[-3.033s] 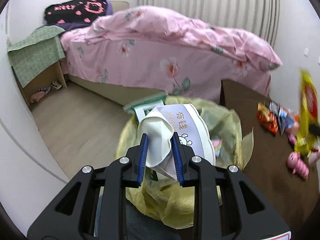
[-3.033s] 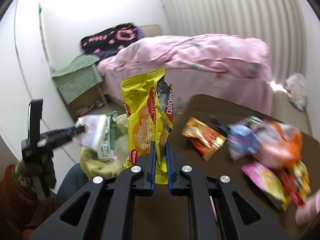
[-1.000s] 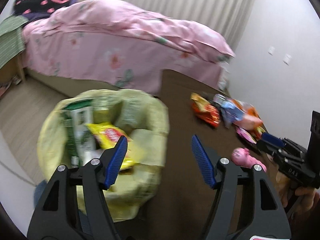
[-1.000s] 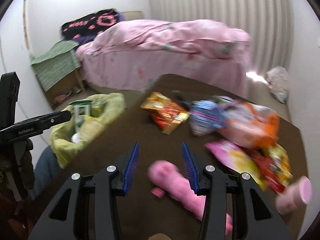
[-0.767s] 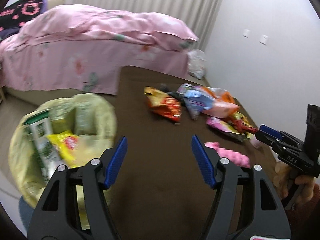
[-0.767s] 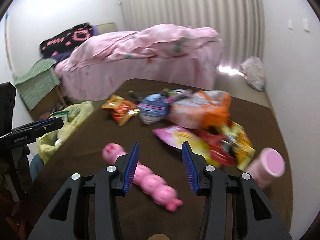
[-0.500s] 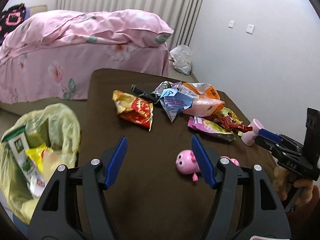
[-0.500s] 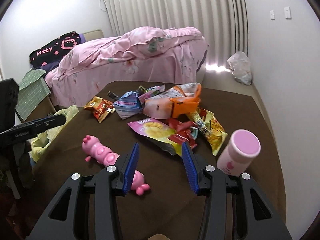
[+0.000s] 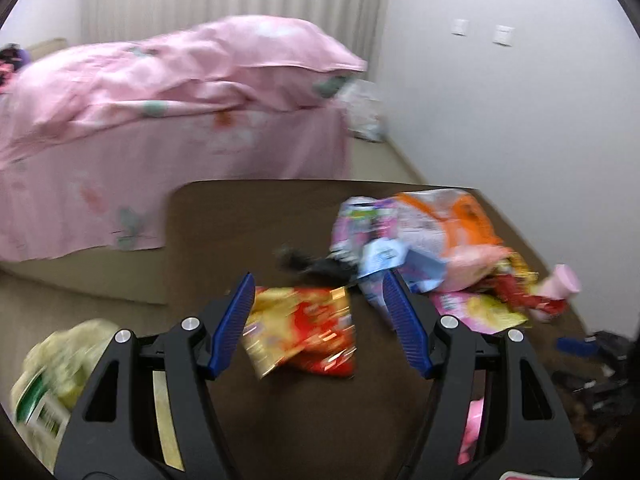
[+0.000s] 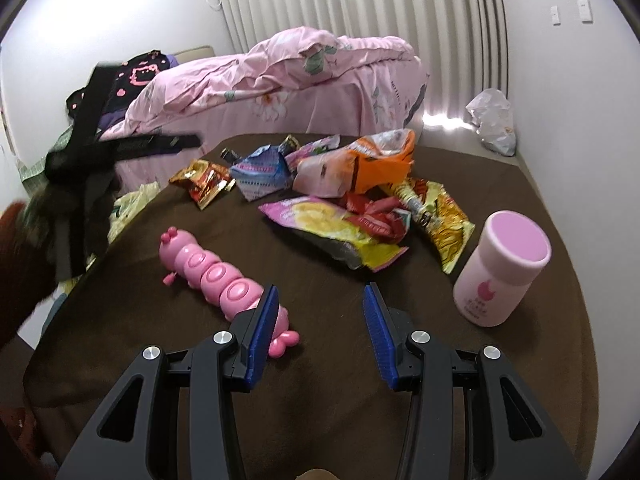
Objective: Collect trash
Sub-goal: 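Grasp the blue wrapper with the left gripper while the right gripper reaches the yellow chip bag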
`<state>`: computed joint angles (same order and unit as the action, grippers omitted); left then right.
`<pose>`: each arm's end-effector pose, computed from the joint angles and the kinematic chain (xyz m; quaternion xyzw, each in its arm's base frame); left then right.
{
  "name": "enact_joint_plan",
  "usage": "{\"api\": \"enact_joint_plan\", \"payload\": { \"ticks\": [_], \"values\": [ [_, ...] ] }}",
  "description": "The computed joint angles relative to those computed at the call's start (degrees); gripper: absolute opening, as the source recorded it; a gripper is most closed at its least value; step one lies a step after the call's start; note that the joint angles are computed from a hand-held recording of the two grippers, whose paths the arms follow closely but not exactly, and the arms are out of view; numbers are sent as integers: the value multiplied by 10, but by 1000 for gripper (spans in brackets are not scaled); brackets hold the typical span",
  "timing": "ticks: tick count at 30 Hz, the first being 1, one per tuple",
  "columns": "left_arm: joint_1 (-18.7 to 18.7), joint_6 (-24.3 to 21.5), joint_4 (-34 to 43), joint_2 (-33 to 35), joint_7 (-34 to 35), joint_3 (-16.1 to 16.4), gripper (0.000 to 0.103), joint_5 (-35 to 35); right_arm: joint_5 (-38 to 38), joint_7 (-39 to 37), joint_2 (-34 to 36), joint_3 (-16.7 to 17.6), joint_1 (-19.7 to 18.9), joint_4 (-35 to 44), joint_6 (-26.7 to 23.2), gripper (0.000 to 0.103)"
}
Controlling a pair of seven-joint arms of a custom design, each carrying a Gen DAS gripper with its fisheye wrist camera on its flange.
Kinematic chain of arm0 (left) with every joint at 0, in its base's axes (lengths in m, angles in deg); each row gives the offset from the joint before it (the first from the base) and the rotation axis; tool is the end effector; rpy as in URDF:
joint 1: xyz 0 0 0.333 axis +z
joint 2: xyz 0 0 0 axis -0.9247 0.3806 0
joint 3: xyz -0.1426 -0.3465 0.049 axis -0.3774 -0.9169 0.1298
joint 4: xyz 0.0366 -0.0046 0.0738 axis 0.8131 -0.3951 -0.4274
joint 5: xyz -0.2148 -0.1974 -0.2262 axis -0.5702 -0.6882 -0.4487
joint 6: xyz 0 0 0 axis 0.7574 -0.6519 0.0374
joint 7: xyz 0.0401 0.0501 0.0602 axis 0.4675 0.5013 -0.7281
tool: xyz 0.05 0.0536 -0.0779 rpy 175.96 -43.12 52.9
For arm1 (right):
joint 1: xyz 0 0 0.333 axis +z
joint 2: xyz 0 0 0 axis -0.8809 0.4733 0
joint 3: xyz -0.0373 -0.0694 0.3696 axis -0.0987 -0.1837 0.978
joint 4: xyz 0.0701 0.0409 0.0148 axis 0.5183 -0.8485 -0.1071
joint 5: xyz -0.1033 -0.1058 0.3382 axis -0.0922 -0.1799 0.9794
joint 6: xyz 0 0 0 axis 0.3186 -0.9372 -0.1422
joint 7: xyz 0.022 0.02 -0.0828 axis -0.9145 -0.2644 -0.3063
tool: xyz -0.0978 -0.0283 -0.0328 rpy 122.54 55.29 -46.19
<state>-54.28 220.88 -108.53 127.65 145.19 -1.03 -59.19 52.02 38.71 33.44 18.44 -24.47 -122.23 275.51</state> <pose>0.8110 -0.0390 0.4500 -0.4221 0.8012 -0.4051 0.1256 0.5782 0.2047 0.4085 -0.6264 0.6545 -0.2399 0.3487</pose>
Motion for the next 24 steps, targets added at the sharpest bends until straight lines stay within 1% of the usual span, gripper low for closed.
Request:
{"api": "enact_joint_plan", "payload": {
  "ticks": [1,2,3,4,6,7,8,9,10,11,12,13,14,15,16,17,18,19,20,21,23,24],
  "values": [
    [-7,-23,16,6,8,6,63,0,14,-8,4,-26,24,6,-15,42],
    [-13,-41,30,13,5,5,63,21,11,-4,6,-38,35,6,-17,42],
    [-25,-53,43,18,1,15,63,36,9,0,6,-38,34,5,-13,42],
    [-44,-51,49,21,-9,32,63,55,12,3,6,-43,40,3,-8,42],
    [-79,-29,52,25,-49,68,63,94,19,3,8,-57,53,5,-11,42],
    [-97,-35,66,34,-82,85,63,116,24,4,9,-67,62,5,-12,42],
    [-101,-49,82,44,-101,86,59,125,26,5,9,-70,65,4,-10,42],
    [-103,-75,103,55,-121,83,56,130,28,5,9,-72,67,3,-10,42],
    [-105,-105,127,67,-137,82,49,136,30,6,9,-73,68,3,-11,42],
    [-106,-126,142,75,-148,81,38,140,30,7,8,-72,67,4,-12,42],
    [-104,-138,150,80,-153,76,31,139,28,8,8,-68,61,4,-13,42],
    [-101,-133,142,76,-152,73,23,137,21,12,6,-51,45,3,-12,42],
    [-97,-117,122,66,-148,70,16,135,11,16,3,-27,22,2,-9,42],
    [-91,-107,107,58,-142,64,13,131,1,20,1,-4,0,1,-5,42],
    [-77,-96,82,44,-136,53,8,118,-13,26,0,11,-16,4,-5,42],
    [-62,-84,54,25,-134,44,6,102,-11,20,2,6,-12,9,-10,42],
    [-52,-82,39,14,-131,39,6,91,-9,15,7,-18,8,18,-17,42],
    [-33,-77,9,-6,-120,26,6,70,-11,14,11,-34,21,25,-21,42],
    [-13,-74,-18,-25,-102,12,6,47,-17,13,15,-40,24,34,-25,42],
    [5,-72,-43,-42,-84,2,6,25,-27,13,18,-34,16,44,-30,42],
    [38,-80,-94,-81,-52,-9,6,-21,-68,16,25,19,-44,75,-51,42],
    [45,-91,-104,-91,-44,-7,6,-36,-81,15,35,27,-57,98,-69,42]
  ]
}}
